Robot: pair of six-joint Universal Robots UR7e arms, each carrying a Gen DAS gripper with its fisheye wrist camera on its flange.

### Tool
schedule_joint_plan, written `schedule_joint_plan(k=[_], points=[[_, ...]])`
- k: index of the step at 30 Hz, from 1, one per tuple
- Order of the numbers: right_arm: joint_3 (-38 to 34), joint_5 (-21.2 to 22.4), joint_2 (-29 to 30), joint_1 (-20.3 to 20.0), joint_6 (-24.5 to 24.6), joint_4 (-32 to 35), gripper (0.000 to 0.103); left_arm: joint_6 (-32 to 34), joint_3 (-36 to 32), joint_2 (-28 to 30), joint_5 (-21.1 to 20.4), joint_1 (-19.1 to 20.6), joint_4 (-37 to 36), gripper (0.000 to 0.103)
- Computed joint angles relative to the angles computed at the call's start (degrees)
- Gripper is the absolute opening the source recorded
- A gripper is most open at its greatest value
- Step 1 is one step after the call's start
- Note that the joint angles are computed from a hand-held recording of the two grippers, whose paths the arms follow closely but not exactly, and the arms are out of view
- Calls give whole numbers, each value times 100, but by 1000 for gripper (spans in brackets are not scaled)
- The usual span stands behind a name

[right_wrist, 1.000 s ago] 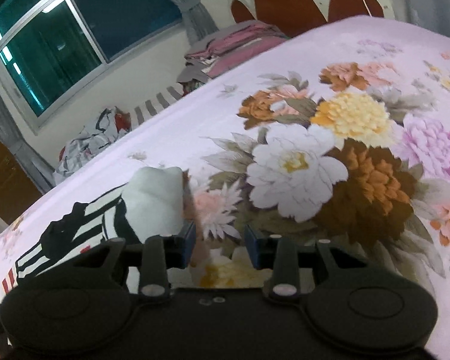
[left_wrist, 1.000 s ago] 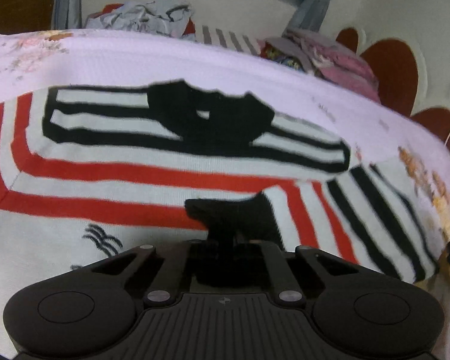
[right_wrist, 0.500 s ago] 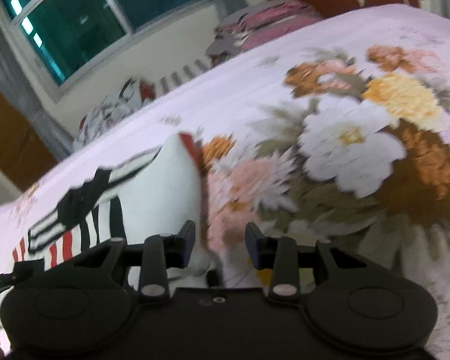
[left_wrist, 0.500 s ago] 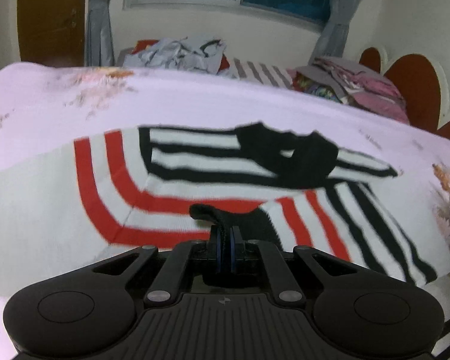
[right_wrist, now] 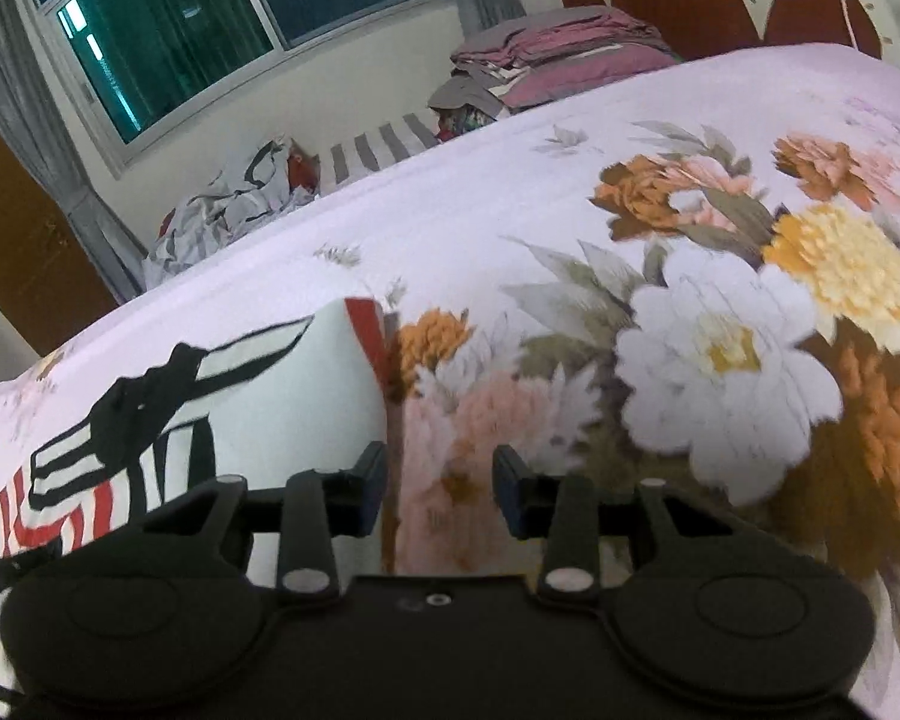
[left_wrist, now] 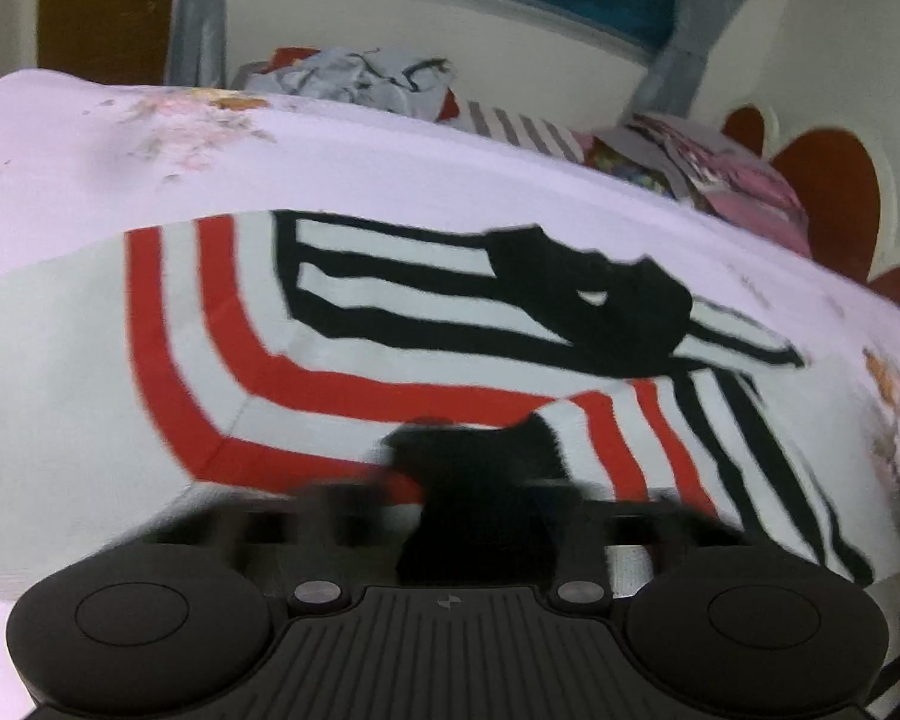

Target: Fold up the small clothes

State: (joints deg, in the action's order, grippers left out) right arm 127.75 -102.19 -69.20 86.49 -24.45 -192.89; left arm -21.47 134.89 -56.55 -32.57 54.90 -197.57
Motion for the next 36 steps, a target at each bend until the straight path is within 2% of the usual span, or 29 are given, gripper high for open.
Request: schedule_joint_plan(k=[1,3,4,7,10,13,14,15,16,18,21,22,23,24,25,26,27,30,31,33,36], points=[[-93,38,68,-2,-13,48,38,8,38,100,160,-95,-366,3],[-244,132,148,-10,-68,104,38,469,86,418,717,-363,-1185,3],[-326,184,204,-12,-107,127,38,604,77,492,828,-398,-1234,3],[-677,133,514,44,-282,262,39,460,65,498,884,-357,-852,3],[-1048,199,748,53,-250,702,39,103,83,478,923,-353,-678,3],[-1336,412,883,22,-164,1216,40,63,126,470,951,-393,-709,3],[-1409,514,918,-3,-187,1379,31,104,137,501,954,-389,-804,3],[-1455,375,1013,45,-397,1301,17,126,145,532,998,-392,-878,3],[-1484,-4,1170,129,-632,984,10,218,157,608,1058,-400,-1110,3],[-1467,-162,1260,163,-640,716,8,50,183,607,1070,-368,-917,3],[-1376,-505,1366,335,-994,328,10,-166,196,479,969,-317,-564,3],[-1338,-583,1374,374,-987,155,19,-371,216,396,1016,-339,-407,7],[-1292,-641,1363,399,-961,-42,32,-714,257,281,1173,-404,-70,22],[-1231,-652,1327,414,-922,-197,35,-1016,291,260,1541,-517,209,34],[-1157,-475,1213,387,-879,-114,36,-1077,319,305,1890,-666,249,54],[-1071,-176,1079,342,-908,67,36,-898,283,384,1999,-779,49,60],[-1020,-9,1043,334,-1004,128,36,-479,159,508,1868,-810,-318,60],[-952,291,1097,459,-1337,573,36,483,-475,937,1214,-748,-601,65],[-945,338,1171,522,-1451,670,34,527,-660,1024,1002,-701,-417,71],[-927,363,1319,639,-1871,737,34,707,-1029,1266,681,-606,-148,72],[-969,161,1439,735,-2570,657,32,402,-1192,1293,647,-511,550,72]])
